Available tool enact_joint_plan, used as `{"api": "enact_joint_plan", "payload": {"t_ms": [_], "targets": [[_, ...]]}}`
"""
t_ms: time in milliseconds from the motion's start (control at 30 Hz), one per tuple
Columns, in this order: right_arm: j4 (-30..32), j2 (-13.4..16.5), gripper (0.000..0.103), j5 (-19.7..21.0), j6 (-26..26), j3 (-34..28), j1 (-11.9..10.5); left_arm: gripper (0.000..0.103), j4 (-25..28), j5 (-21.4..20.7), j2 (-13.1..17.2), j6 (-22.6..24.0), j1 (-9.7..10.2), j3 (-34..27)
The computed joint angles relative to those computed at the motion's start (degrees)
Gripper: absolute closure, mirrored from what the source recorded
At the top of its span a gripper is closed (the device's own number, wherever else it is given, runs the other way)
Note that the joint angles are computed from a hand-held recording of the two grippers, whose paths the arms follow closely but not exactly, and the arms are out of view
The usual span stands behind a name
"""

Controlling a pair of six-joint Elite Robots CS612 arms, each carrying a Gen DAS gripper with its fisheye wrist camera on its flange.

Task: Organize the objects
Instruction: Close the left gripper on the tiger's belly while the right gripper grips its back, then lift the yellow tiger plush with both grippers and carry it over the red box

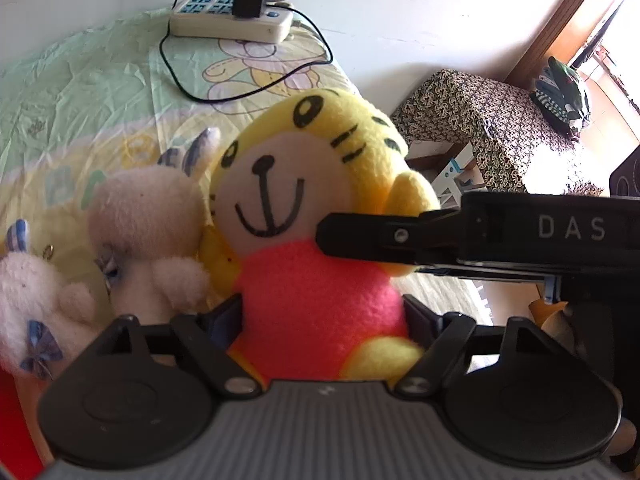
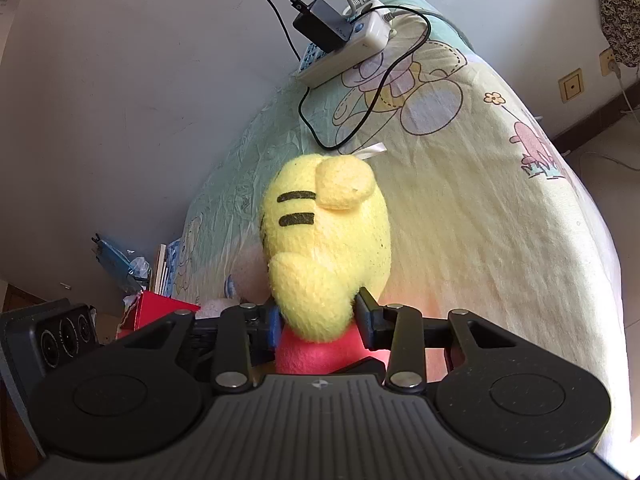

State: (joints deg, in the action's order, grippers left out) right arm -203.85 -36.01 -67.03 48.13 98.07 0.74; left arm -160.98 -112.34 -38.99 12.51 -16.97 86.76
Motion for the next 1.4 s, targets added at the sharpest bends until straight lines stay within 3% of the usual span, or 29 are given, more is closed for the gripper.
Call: {"api": "enact_joint_plan", "payload": {"t_ms": [433,867,1133,1400], "targets": [[-2.83,-3.34,0.065,-5.43,-2.26,4.58,2.27,0.026,-4.62,-2.59,-4.08,1.77,0.4,6.73],[-7.37,-5.07,0.064,-10.28,-0.41,8.92,5.21,0.026,-9.39,-3.72,-7.85,5.17,1.07,14.02],[-9.32,-5.36,0.064,-13.38,-0.49,8.37,7.92,0.026,-12.15,-4.99,-9.37,7.67,3.3,16.07],[-9.75,-4.09,0.064,-17.07,0.33,3.4,11.74,0.026,-14.49,-6.51,-10.62,11.75,7.32,16.13]]}}
